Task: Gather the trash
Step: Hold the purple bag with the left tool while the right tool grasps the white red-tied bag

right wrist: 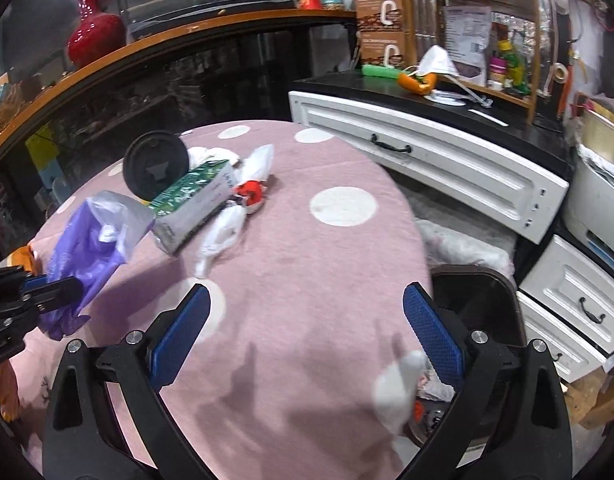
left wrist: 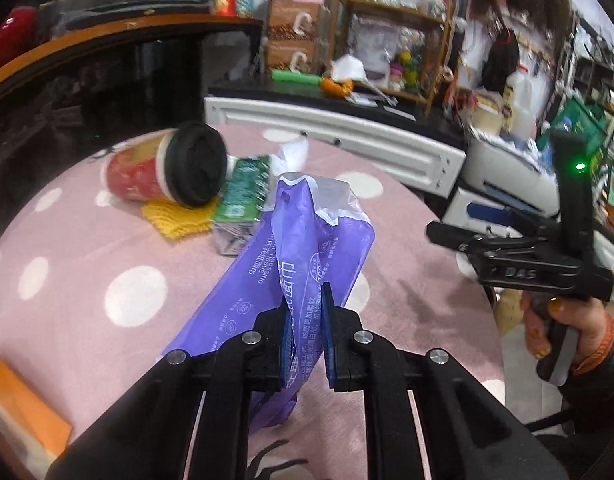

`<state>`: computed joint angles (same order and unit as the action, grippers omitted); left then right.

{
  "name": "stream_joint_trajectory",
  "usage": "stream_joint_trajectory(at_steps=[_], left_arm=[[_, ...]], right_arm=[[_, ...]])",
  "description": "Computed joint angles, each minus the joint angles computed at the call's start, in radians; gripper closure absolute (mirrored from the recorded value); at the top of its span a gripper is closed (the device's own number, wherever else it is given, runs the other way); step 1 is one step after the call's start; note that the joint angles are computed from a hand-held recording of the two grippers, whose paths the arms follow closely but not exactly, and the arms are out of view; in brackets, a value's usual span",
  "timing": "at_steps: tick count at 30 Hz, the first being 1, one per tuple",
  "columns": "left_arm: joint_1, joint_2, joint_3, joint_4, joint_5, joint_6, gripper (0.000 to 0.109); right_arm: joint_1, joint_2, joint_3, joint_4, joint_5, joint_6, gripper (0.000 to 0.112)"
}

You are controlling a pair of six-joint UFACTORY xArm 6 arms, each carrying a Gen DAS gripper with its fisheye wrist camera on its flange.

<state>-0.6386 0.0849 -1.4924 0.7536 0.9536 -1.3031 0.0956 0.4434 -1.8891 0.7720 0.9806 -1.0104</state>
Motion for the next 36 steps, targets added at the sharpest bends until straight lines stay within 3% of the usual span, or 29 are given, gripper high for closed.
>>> stream_joint_trajectory(at_steps=[5, 10, 12, 14, 21, 24, 26, 29, 33, 36], left_arm=[[-0.039, -0.042, 0.016, 0.081, 0.134, -0.12, 0.095], [-0.057, -0.058, 0.027, 0.099, 0.184, -0.152, 0.095], [-0.056, -0.068, 0.04, 0.094, 0.183, -0.165, 0.095], [-0.055, -0.075, 0.052, 0.092, 0.179, -0.182, 0.095], [-0.054, -0.086, 0.071, 0.09, 0.176, -0.192, 0.095], [-0.053, -0.074, 0.06, 0.084, 0.173, -0.188, 0.095], [-0.05, -0.07, 0.06, 0.076, 0.163, -0.186, 0.095], [-0.05, -0.062, 0.053, 0.07, 0.157, -0.177, 0.095], [-0.055, -0.045, 0.033, 0.069, 0.158, -0.162, 0.095], [-0.056, -0.025, 0.009, 0.063, 0.152, -0.143, 0.095]], right_arm=[[0.039, 0.039, -0.074, -0.027, 0.086, 0.034, 0.017], [0.098, 0.119, -0.196, -0.103, 0.176, 0.074, 0.017], [0.122, 0.145, -0.228, -0.139, 0.178, 0.096, 0.023], [0.145, 0.17, -0.256, -0.184, 0.174, 0.117, 0.036], [0.182, 0.309, -0.45, -0.277, 0.219, 0.232, 0.056], [0.186, 0.322, -0.46, -0.279, 0.2, 0.24, 0.072], [0.186, 0.331, -0.471, -0.278, 0.191, 0.242, 0.098], [0.172, 0.318, -0.447, -0.244, 0.18, 0.228, 0.104], [0.15, 0.236, -0.32, -0.196, 0.104, 0.16, 0.106], [0.117, 0.199, -0.276, -0.156, 0.107, 0.125, 0.106]])
